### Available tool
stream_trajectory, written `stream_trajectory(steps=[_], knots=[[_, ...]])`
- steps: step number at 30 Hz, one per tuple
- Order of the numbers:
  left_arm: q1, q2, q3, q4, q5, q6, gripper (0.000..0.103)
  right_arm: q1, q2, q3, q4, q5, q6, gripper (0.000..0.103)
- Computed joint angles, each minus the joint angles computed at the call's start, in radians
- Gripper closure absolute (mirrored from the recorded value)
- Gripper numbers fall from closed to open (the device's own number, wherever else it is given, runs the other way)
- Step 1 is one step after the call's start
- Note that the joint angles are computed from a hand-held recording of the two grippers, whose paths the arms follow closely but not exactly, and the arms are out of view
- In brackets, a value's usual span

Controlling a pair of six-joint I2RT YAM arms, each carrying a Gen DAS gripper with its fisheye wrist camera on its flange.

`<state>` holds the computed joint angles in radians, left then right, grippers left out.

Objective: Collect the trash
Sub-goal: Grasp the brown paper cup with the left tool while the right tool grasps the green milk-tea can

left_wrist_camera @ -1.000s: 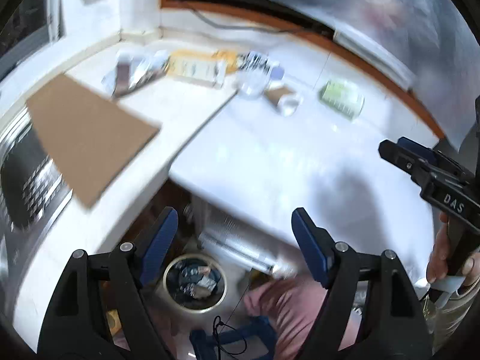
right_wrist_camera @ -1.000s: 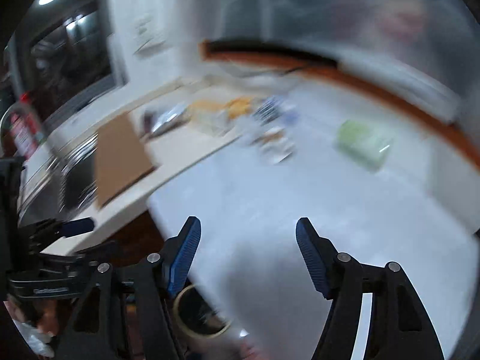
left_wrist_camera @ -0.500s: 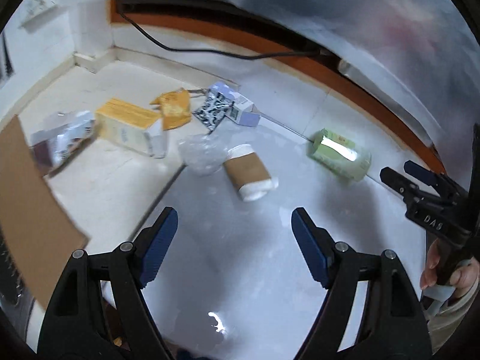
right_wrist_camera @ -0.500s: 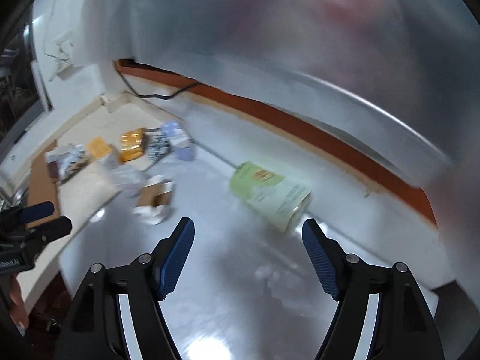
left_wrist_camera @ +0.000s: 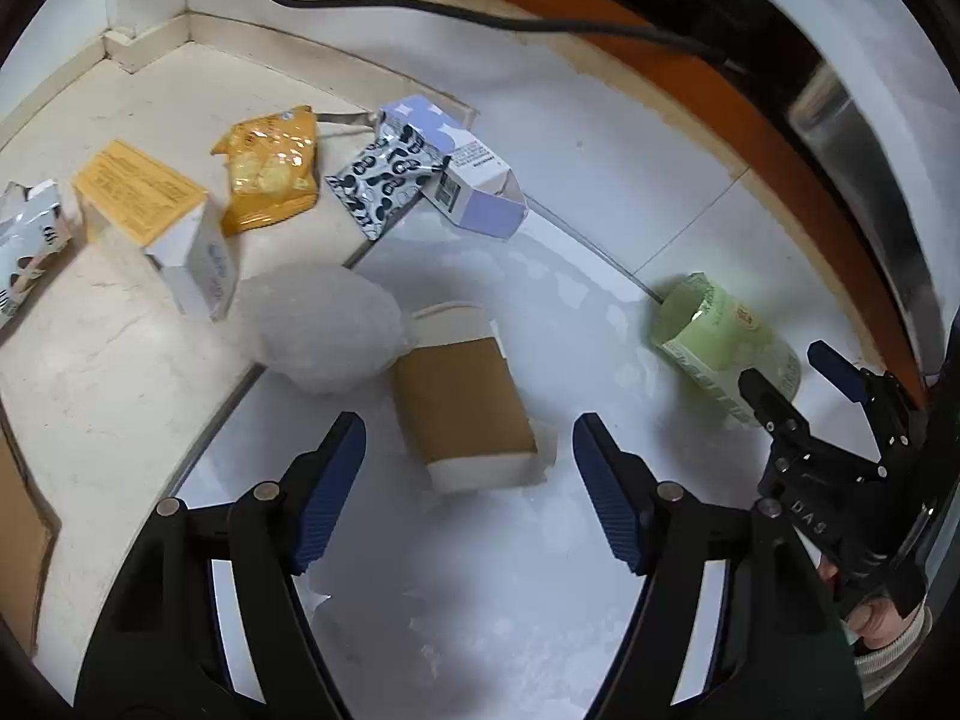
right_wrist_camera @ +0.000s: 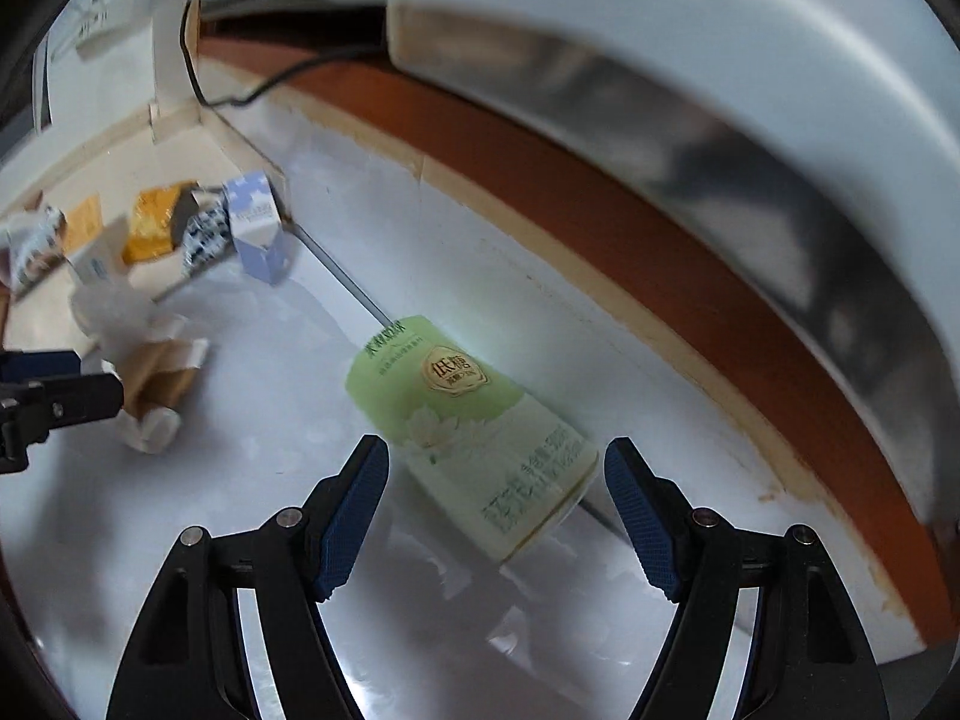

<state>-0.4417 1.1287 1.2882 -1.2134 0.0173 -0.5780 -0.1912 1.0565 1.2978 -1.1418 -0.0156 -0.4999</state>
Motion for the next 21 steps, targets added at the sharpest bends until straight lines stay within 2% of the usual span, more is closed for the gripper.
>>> stream_trajectory(steps=[10,17,21], knots=[[-0.011,0.064,-0.043,0.073,0.018,-0.020,0.044,0.085,0.003,-0.122,0.139,0.141,-0.051,0.022],[-0.030,0.061,-0.059,0.104,-0.004,-0.039,0.044,0.174,-0.001,-0.189,0.215,0.263,-0.066,0.017],[-0.029,0.062,-0.061,0.108,-0.002,-0.051,0.044,0.224,-0.003,-0.230,0.261,0.338,-0.067,0.019]])
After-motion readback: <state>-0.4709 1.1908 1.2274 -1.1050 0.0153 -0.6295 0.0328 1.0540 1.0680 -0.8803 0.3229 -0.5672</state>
